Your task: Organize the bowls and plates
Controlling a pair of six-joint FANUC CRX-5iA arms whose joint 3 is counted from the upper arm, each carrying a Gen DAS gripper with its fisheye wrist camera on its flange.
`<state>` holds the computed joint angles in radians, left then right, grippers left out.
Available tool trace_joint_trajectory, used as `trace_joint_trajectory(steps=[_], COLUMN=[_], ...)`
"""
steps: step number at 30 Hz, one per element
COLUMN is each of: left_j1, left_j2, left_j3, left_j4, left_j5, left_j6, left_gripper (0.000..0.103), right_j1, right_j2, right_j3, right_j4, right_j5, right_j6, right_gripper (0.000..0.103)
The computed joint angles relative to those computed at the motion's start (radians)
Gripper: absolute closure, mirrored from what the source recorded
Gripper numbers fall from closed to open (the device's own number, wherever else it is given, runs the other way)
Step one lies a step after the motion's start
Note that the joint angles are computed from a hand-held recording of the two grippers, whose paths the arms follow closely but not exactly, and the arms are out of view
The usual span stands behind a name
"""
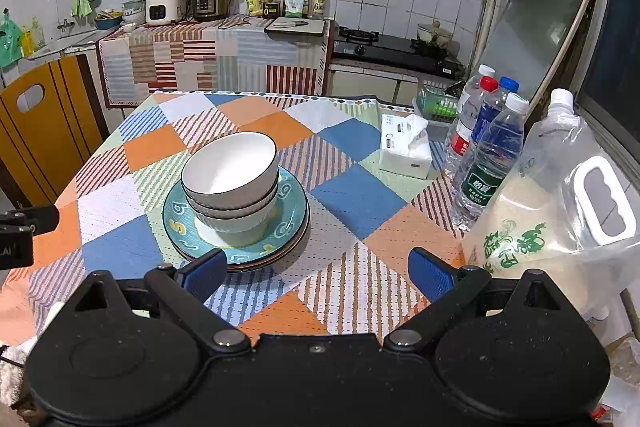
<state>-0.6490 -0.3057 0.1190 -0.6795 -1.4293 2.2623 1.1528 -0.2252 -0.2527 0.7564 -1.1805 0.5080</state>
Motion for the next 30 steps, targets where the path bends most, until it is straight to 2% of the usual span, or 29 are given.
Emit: trace_joint_trajectory(steps=[15, 20, 30], left_j1=[0.055, 0.059, 0.069], left_j2=[-0.025, -0.011, -0.025], left_j3=[-0.043, -0.031, -0.045], left_j4=[0.078, 0.077, 0.102], left_j5=[0.065, 0.040, 0.069], left_j6=[0.008, 0.016, 0.003], left_gripper=[0.008, 0.008, 0.008], right_j1=[-0.004, -0.005, -0.002], right_j2=[0.005, 0.005, 0.011], right_j3=[-0.003, -0.003, 0.004], right_j4=[-0.026, -0.028, -0.039], right_j5=[0.007, 0.002, -0.015], right_j6=[-0.011, -0.011, -0.003], right_gripper=[0.004, 0.004, 0.004])
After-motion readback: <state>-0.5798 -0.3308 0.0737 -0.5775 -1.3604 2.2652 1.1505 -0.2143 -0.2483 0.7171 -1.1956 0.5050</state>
